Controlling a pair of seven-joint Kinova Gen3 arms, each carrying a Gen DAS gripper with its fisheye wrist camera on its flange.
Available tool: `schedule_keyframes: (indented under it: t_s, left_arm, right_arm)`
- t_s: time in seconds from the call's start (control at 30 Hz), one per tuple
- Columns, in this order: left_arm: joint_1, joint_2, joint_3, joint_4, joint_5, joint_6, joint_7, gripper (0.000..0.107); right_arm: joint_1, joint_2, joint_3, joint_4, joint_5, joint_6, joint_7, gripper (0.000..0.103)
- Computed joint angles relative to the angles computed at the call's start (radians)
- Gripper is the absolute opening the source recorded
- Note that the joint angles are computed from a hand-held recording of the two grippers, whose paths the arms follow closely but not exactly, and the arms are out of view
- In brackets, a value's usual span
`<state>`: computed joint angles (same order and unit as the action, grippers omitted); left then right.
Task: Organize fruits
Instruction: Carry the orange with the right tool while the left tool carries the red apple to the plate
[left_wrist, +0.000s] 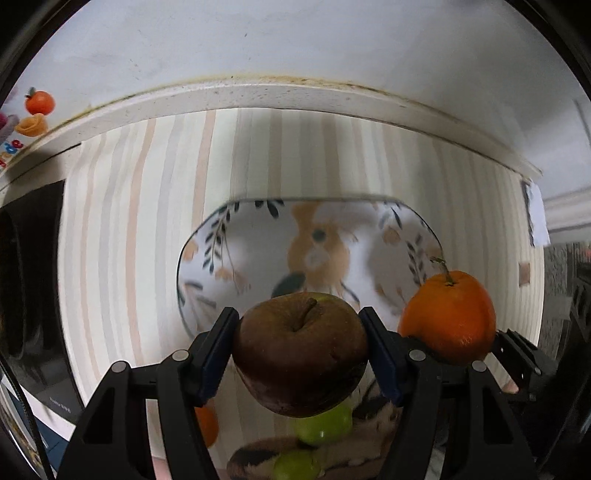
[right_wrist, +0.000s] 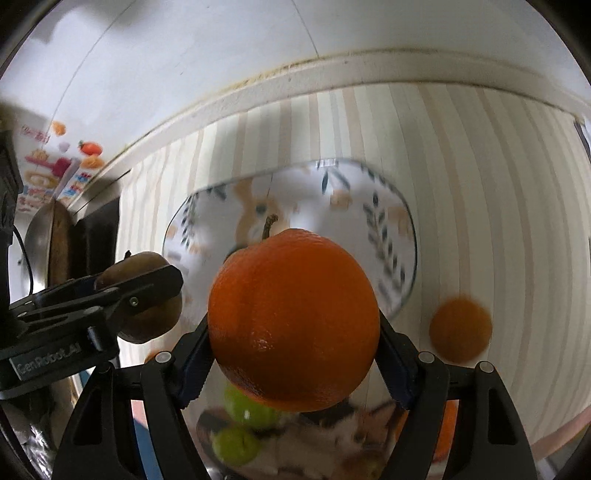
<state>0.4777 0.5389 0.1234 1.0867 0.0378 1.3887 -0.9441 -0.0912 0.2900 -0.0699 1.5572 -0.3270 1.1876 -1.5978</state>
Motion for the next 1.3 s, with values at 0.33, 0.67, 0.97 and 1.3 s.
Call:
schedule_keyframes:
  t_s: [0.33, 0.67, 0.97, 1.3]
  left_arm:
    - [-0.074, 0.157, 0.004, -0.097, 0.096, 0.030, -0.015, 0.065]
    - [-0.079, 0.206, 0.003, -0.110, 0.120, 0.029, -0.016, 0.065]
    - [-0.040, 0.254, -0.008, -0.172, 0.094, 0.071, 0.017, 0.065]
    - [-0.016, 0.199, -0.018, -0.152, 0.060, 0.043, 0.035, 0.077]
  right_arm:
    - [-0.028, 0.164, -0.008, -0.108, 0.038, -0.030, -0.055, 0.079]
    - [-0.040, 0.217, -0.015, -0.131, 0.069, -0.058, -0.075, 0.080]
    - [-0.046, 0.242, -0.023, -0.147, 0.076, -0.049, -0.085, 0.081]
    - [-0.051, 0.238, -0.018, -0.197, 0.088, 0.025, -0.093, 0.096]
